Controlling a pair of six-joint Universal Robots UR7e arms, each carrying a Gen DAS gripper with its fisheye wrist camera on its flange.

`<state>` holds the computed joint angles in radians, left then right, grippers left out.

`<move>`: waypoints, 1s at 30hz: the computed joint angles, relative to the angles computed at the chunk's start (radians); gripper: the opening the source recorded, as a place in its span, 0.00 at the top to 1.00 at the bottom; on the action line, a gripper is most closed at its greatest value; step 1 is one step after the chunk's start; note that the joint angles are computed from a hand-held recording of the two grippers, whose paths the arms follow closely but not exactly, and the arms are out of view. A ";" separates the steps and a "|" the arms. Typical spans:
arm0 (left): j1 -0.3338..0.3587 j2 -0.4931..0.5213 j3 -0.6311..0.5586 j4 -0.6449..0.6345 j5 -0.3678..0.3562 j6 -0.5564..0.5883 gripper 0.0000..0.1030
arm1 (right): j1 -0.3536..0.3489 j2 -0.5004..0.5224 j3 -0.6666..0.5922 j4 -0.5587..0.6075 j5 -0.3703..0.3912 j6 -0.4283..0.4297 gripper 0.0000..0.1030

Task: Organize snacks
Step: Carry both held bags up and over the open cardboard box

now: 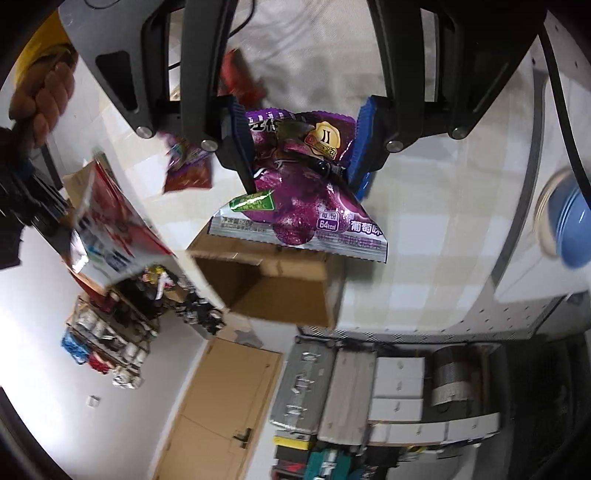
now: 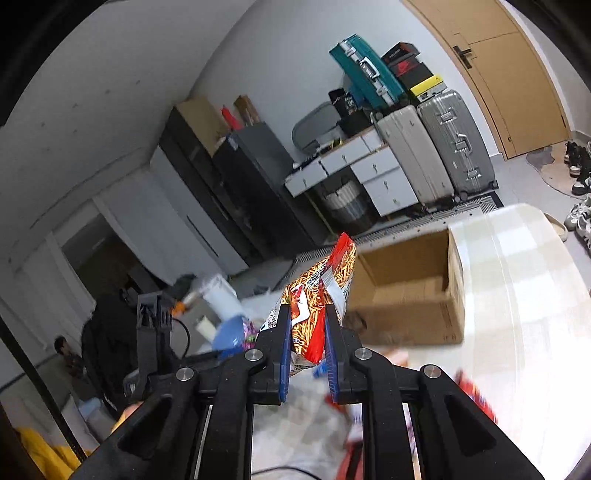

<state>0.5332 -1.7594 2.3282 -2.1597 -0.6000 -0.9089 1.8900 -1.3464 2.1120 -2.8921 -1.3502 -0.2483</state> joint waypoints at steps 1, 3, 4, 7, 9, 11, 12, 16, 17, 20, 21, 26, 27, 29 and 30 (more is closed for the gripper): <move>0.009 0.017 -0.021 -0.023 -0.003 0.037 0.58 | 0.002 0.015 -0.024 -0.002 -0.002 0.008 0.85; 0.032 0.051 -0.062 -0.057 -0.002 0.093 0.58 | 0.010 0.045 -0.071 -0.001 -0.010 0.010 0.85; 0.048 0.073 -0.087 -0.082 -0.008 0.129 0.58 | 0.010 0.061 -0.097 0.004 -0.009 0.014 0.85; 0.090 0.143 -0.158 -0.151 -0.024 0.231 0.58 | 0.011 0.113 -0.168 0.026 -0.005 0.028 0.85; 0.117 0.193 -0.206 -0.191 -0.037 0.294 0.58 | 0.012 0.147 -0.210 0.033 -0.021 0.026 0.85; 0.159 0.256 -0.271 -0.215 -0.052 0.351 0.58 | 0.010 0.186 -0.257 0.044 -0.034 0.026 0.85; 0.177 0.284 -0.300 -0.232 -0.058 0.378 0.58 | 0.010 0.210 -0.284 0.052 -0.046 0.027 0.85; 0.257 0.413 -0.422 -0.285 -0.076 0.471 0.58 | 0.000 0.282 -0.347 0.048 -0.076 0.021 0.85; 0.273 0.443 -0.447 -0.297 -0.077 0.491 0.58 | -0.004 0.297 -0.357 0.042 -0.085 0.020 0.85; 0.323 0.518 -0.519 -0.314 -0.096 0.527 0.58 | -0.019 0.339 -0.385 0.038 -0.097 0.017 0.85; 0.340 0.537 -0.542 -0.308 -0.105 0.528 0.58 | -0.026 0.358 -0.400 0.039 -0.104 0.018 0.85; 0.405 0.612 -0.618 -0.301 -0.118 0.551 0.58 | -0.043 0.408 -0.435 0.048 -0.126 -0.002 0.85; 0.414 0.621 -0.622 -0.307 -0.123 0.555 0.58 | -0.044 0.418 -0.444 0.050 -0.132 -0.012 0.85; 0.423 0.621 -0.605 -0.319 -0.130 0.563 0.58 | -0.044 0.422 -0.432 0.037 -0.148 -0.028 0.85; 0.427 0.630 -0.614 -0.313 -0.135 0.567 0.58 | -0.043 0.427 -0.433 0.036 -0.161 -0.034 0.85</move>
<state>0.9606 -1.1294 1.7144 -2.4728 -0.7352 -0.3423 1.8473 -0.9199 1.6787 -2.8557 -1.5109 -0.2823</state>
